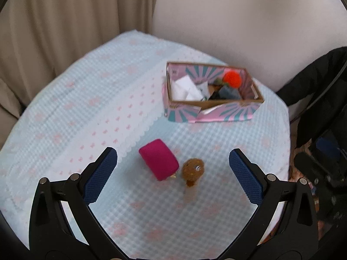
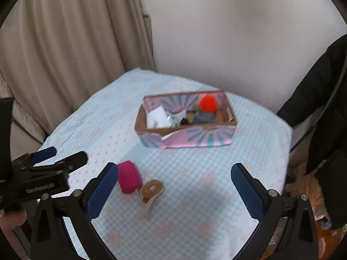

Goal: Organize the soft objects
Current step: 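Grasp the magenta pouch with the left tool while the right tool grasps the brown plush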

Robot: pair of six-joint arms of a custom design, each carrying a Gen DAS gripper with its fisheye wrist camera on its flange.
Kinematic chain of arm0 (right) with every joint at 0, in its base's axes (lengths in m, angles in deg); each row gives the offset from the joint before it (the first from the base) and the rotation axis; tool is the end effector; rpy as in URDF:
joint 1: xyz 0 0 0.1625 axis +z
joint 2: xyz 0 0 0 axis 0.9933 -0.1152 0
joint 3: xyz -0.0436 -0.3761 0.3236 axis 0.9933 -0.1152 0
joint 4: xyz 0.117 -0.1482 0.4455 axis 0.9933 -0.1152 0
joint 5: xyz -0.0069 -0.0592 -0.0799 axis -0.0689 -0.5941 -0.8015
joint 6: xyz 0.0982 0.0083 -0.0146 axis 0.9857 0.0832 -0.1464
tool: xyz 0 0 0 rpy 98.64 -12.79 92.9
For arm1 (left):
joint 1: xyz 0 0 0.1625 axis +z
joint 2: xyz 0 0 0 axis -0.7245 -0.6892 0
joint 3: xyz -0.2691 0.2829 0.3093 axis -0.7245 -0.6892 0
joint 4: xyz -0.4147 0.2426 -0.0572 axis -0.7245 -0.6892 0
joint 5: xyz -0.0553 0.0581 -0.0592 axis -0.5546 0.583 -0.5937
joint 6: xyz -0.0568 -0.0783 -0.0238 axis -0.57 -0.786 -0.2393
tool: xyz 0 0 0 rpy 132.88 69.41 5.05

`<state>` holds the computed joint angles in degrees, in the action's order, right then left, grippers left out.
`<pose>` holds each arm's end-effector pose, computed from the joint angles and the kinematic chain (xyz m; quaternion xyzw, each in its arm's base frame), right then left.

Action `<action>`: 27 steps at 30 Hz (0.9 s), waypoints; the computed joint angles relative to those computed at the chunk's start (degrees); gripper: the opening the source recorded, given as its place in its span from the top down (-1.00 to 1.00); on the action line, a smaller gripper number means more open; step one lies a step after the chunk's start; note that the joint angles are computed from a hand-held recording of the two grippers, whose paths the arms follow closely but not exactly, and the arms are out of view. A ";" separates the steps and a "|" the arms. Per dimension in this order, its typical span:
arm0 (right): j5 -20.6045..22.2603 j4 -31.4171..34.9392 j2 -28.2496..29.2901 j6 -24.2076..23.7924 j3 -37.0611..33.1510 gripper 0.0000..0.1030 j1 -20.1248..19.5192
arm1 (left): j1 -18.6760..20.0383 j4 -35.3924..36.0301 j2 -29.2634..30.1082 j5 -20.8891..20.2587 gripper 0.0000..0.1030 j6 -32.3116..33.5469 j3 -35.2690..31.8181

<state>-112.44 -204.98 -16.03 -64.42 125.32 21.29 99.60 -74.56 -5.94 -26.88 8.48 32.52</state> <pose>0.2686 -0.7343 0.3129 0.1215 -0.8840 0.3411 0.2956 -0.3487 -0.8072 0.2048 0.1443 0.9059 -0.2495 0.3104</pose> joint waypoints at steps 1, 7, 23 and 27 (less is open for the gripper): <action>0.51 0.12 0.34 0.23 0.17 -1.00 -0.31 | 0.57 0.06 0.39 -0.26 -0.99 0.25 -0.15; 4.12 -1.42 4.83 0.29 0.80 -1.00 -3.32 | 4.93 0.88 4.11 -2.32 -0.99 -0.91 -2.07; 6.62 -0.96 15.73 -2.88 -4.12 -0.73 -8.67 | 11.71 6.83 14.53 -1.44 -0.99 -7.57 -10.25; 7.26 2.27 16.98 -2.79 -5.34 -0.58 -9.32 | 12.28 7.39 15.65 -1.84 -0.94 -8.86 -11.30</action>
<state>-105.18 -202.70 0.95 -67.21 119.97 11.97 111.89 -67.16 9.71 -28.72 -0.37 21.22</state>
